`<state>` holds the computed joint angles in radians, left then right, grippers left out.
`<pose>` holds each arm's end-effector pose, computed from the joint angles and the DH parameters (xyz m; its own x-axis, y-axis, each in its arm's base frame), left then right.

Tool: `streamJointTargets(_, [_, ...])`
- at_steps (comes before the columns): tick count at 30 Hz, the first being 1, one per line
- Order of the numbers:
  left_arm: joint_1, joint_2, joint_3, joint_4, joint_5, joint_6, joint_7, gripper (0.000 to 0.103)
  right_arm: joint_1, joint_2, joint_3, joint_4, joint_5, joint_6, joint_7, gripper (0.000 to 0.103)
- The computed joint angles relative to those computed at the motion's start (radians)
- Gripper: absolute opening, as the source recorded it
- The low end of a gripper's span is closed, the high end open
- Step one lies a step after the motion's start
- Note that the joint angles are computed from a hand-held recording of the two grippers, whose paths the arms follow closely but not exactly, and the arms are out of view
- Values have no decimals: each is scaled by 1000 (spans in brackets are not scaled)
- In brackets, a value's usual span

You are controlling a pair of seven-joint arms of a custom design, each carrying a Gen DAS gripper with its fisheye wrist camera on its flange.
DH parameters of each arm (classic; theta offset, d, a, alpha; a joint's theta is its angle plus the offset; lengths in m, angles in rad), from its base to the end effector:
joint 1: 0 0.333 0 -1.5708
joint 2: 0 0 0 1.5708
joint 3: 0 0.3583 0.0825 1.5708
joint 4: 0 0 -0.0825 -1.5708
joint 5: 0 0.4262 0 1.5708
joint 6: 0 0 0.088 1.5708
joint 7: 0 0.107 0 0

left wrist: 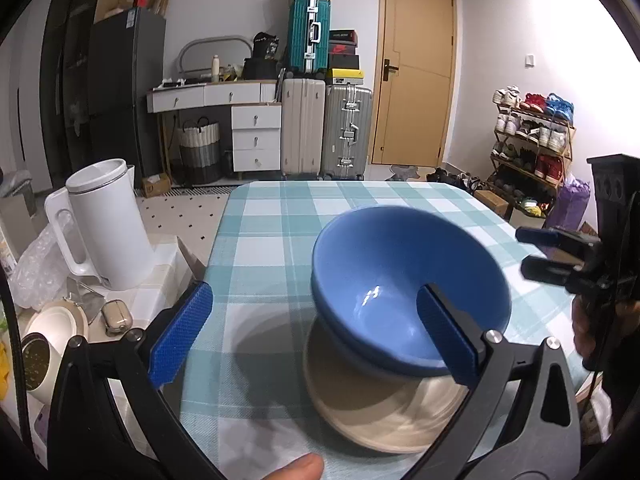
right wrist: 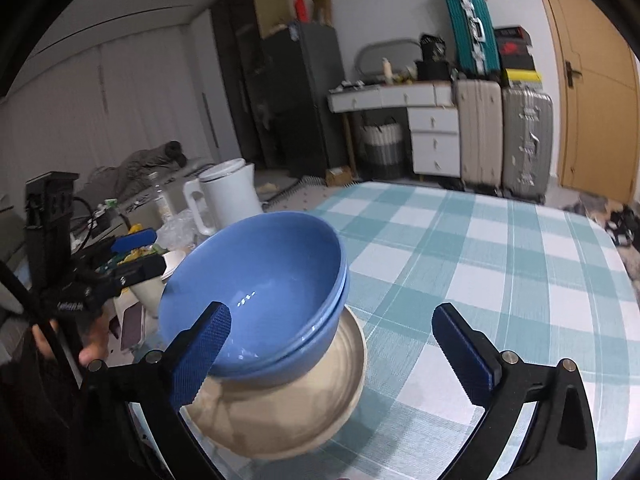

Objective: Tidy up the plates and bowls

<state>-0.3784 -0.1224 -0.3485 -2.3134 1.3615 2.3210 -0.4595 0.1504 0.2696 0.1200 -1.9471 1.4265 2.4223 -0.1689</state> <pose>0.4159 -0.3497 0.4319 0.3073 -0.9504 0.0479 -0.4569 -0.1915 -0.8687 0.6506 0.1801 0.3832 0.8443 -0.4994 -0.1942 -0.4060 -0.3596 -0.8401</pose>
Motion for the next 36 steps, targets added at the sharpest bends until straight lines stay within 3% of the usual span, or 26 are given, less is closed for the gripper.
streamJointTargets(9, [-29,-15,-30,-102,121,-53,-159,102,-50,-9,-12,-76,130,-137,-232,103])
streamJointTargets(17, [-48,25,-26,-119,223,-70,-241,102,-63,-27,-33,-123,172,-228,-303,103])
streamJointTargets(36, [-67,82,1,-114,323,-128,-353,102,-51,-34,-40,-161,173,-231,-366,103])
